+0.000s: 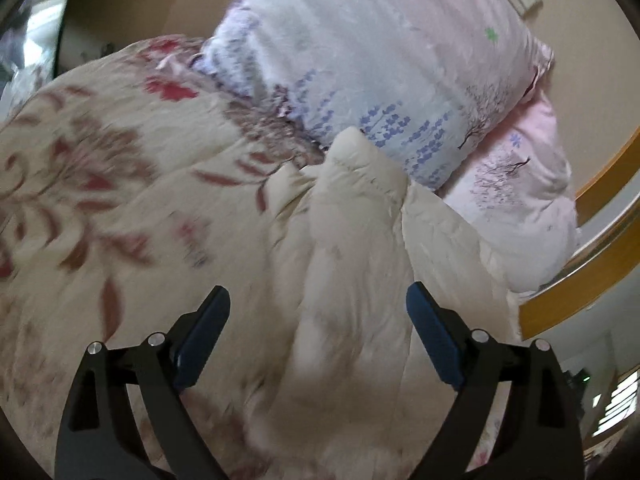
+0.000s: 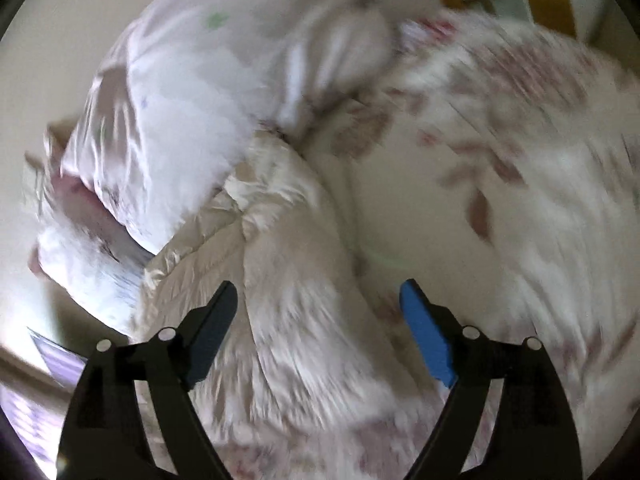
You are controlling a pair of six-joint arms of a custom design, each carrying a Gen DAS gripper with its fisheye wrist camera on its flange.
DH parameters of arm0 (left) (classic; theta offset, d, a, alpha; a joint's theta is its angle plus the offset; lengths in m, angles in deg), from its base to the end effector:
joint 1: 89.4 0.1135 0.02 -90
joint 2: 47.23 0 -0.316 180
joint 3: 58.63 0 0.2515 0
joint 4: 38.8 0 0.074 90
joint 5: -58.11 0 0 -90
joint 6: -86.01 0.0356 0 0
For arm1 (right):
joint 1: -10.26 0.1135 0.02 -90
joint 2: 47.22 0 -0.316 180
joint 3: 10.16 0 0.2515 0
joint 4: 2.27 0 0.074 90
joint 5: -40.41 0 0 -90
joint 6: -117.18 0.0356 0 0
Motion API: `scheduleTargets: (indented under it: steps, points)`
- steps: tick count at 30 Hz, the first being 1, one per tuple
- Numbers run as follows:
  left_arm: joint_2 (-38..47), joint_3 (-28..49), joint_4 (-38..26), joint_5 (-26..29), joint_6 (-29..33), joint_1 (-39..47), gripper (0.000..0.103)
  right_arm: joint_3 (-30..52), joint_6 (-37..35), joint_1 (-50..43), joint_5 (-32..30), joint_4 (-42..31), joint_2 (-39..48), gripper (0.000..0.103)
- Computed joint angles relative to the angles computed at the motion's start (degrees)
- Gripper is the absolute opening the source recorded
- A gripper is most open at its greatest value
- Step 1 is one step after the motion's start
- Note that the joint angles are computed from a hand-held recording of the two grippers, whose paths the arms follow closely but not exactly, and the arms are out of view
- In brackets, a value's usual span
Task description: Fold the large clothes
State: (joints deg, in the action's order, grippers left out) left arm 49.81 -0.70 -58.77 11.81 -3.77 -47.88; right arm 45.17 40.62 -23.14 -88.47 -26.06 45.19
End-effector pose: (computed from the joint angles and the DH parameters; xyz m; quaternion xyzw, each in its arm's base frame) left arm 0.2448 0.1838 0.1829 -0.2226 0.8721 -0.2470 0.3590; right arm 0.2489 -0.1374 0.1887 0.2860 0.8708 0.2762 0.2894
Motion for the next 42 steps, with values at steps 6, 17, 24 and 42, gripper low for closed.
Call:
scheduleTargets:
  steps: [6, 17, 24, 42]
  points:
    - [-2.51, -3.51, -7.83, 5.58, 5.56, 7.67, 0.091, -5.96, -1.63, -4.82, -3.77, -5.38, -5.77, 0.084]
    - [-3.69, -9.78, -12.82, 10.98, 8.01, 7.59, 0.089, -11.04, 2.95, -0.32, -6.64, -0.16, -3.99, 0.08]
    - [-5.63, -14.16, -2.59, 10.39, -3.69, 2.36, 0.088, -13.93, 13.34, 3.08, -6.07, 12.32, -3.07, 0.071]
    - [-1.49, -19.46, 23.92, 6.22, -30.34, -0.59, 0.05, -14.82, 17.12, 3.31, -6.08, 20.48, -0.24, 0.044]
